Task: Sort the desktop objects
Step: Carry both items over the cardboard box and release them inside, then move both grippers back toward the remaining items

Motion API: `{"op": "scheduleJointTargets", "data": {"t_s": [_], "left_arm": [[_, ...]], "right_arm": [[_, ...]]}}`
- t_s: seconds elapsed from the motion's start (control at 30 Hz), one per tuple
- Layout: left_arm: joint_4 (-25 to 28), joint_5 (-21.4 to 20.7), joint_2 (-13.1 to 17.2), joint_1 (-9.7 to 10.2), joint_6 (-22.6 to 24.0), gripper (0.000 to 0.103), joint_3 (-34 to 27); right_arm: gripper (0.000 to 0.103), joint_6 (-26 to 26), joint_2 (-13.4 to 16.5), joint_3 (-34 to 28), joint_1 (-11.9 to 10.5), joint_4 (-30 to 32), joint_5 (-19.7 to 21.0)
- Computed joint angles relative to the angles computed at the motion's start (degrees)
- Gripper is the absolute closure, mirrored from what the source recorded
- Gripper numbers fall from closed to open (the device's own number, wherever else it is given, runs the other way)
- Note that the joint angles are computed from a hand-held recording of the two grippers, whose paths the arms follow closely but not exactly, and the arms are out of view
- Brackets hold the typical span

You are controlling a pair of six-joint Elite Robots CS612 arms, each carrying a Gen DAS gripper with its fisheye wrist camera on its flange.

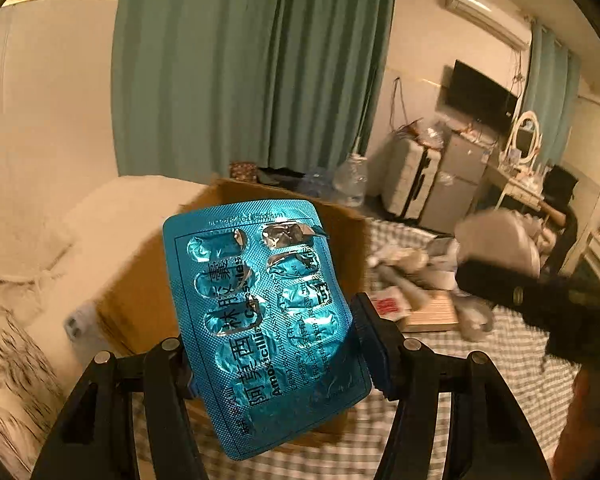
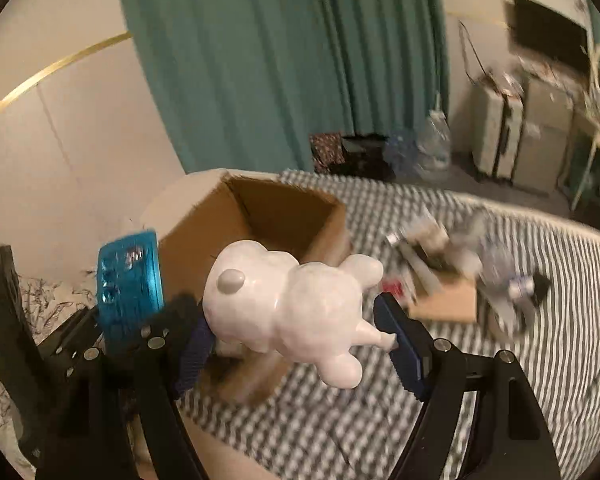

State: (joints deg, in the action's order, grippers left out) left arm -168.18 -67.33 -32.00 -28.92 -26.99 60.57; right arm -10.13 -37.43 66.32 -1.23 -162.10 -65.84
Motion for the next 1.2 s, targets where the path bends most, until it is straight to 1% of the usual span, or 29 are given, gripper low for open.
{"op": "scheduleJointTargets", "data": {"t_s": [0.03, 0.1, 0.17, 0.2, 0.23, 0.27, 0.3, 0.33, 0.4, 0.43, 0.5, 0.57, 0.6, 0.73, 0.87, 1.03, 1.13, 1.2], "left_arm": [[1.30, -0.29, 0.15, 0.47, 0.02, 0.040, -0.49], [4.40, 0.85, 0.87, 1.22, -0.55, 0.040, -1.94], [5.25, -0.16, 1.50, 1.81, -0.40, 0.040, -2.73], [5.38, -0.31, 1.79, 2.03, -0.43, 0.039, -2.99], [5.61, -0.96, 1.99, 2.24, -0.45, 0.033, -3.19], [6.00, -1.86, 2.21, 2.39, -0.41, 0.025, -3.60], [6.97, -1.33, 2.48, 2.33, -0.70, 0.008, -4.02], [6.52, -0.14, 2.36, 2.21, -0.83, 0.002, -3.46], [5.15, 1.11, 2.21, 1.83, -0.58, 0.002, -2.54], [5.28, 0.95, 2.21, 1.89, -0.71, 0.002, -2.39], [5.41, 0.47, 1.97, 1.75, -1.69, 0.002, -2.08], [3.67, -0.12, 1.64, 1.56, -2.21, 0.002, -1.20], [2.47, -0.50, 1.35, 1.20, -2.43, 0.002, -0.54], [0.28, -1.16, 0.90, -0.73, -1.94, 0.000, 0.54], [-0.14, -1.91, 1.68, -3.20, -1.42, 0.000, -0.23], [2.30, -2.77, 3.63, -5.73, -2.34, 0.000, -3.10], [3.92, -2.73, 4.83, -6.82, -2.87, 0.000, -4.68], [5.31, -2.53, 5.46, -7.34, -3.02, 0.000, -5.47]], "right_arm": [[0.026, 0.02, 0.86, -1.82, 0.51, 1.53, 0.33], [0.026, 0.16, 2.70, -5.53, 1.37, 5.13, 1.10], [0.026, 0.92, 4.62, -9.24, 2.03, 8.51, 1.87], [0.024, 1.82, 5.35, -10.41, 2.13, 8.90, 2.73], [0.012, 2.45, 6.01, -11.59, 2.22, 9.59, 3.22], [0.005, 3.14, 6.50, -12.46, 2.30, 9.68, 2.73], [0.005, 3.94, 6.57, -12.41, 2.25, 8.76, 2.25], [0.005, 4.49, 6.65, -12.50, 2.18, 8.05, 1.86], [0.005, 4.59, 6.23, -11.53, 1.76, 6.16, 1.64], [0.005, 4.70, 5.67, -10.33, 1.37, 4.57, 1.23], [0.005, 4.98, 4.61, -8.21, 0.33, 2.70, 1.66], [0.005, 5.70, 3.16, -4.95, -1.23, 0.79, 2.70], [0.005, 5.88, 2.48, -3.41, -1.95, 0.13, 2.61], [0.005, 6.87, -0.68, 4.25, -4.88, -4.33, -2.32], [0.005, 9.42, -3.45, 11.17, -8.40, -7.79, -4.32], [0.005, 12.69, -4.99, 16.67, -11.77, -10.85, -5.68], [0.005, 13.98, -4.88, 17.90, -12.85, -12.00, -5.23], [0.005, 14.51, -4.25, 17.73, -13.35, -11.89, -4.15]]}}
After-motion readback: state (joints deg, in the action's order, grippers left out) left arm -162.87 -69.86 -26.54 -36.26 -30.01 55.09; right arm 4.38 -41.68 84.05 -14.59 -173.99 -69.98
